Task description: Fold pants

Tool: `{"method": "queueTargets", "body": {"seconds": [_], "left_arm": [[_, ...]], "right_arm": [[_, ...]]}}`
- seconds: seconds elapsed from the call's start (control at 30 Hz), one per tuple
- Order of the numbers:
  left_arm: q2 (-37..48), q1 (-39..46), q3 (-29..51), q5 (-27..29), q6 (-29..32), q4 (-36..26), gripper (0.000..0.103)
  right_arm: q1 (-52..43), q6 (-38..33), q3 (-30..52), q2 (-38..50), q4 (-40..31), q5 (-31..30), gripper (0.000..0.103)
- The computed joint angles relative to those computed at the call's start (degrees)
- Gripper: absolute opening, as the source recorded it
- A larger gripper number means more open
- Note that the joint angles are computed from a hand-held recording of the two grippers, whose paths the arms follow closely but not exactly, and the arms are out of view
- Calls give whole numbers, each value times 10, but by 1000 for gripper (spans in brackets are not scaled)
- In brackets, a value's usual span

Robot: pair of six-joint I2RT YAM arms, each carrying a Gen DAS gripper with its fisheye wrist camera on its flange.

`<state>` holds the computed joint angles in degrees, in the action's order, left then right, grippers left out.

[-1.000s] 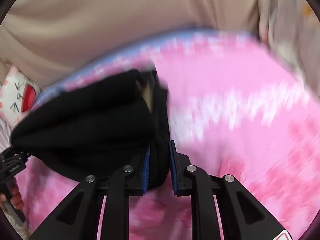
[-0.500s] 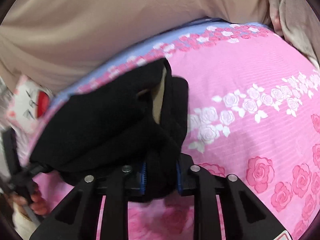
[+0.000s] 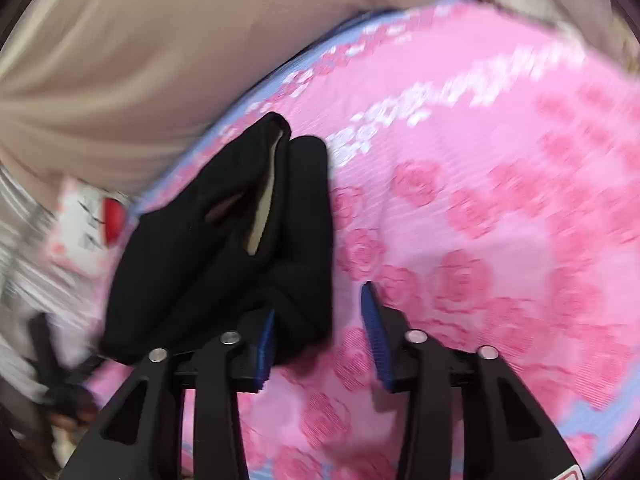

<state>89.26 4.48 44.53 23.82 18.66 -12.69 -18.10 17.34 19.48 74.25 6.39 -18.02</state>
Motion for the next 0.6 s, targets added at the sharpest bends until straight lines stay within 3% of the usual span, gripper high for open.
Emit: {"method": "queueTargets", "body": {"seconds": [0.07, 0.17, 0.23, 0.33, 0.47, 0.6], "left_arm": [[-42, 29, 4, 21, 20, -29, 85], [-75, 26, 9, 9, 3, -42, 89], [-65, 21, 18, 8, -6, -33, 90], [-55, 3, 24, 5, -47, -27, 90], [-38, 9, 51, 3, -82, -37, 90], [-59, 32, 45, 43, -30, -73, 96]], "right_arm": [[61, -4, -17, -74, -26, 65, 41], [181, -4, -23, -124, -37, 88, 41], [283, 1, -11, -80, 1, 113, 41], [405, -24, 52, 55, 38, 208, 41], [407, -55, 131, 180, 57, 181, 41], [395, -75, 188, 217, 24, 142, 43]]}}
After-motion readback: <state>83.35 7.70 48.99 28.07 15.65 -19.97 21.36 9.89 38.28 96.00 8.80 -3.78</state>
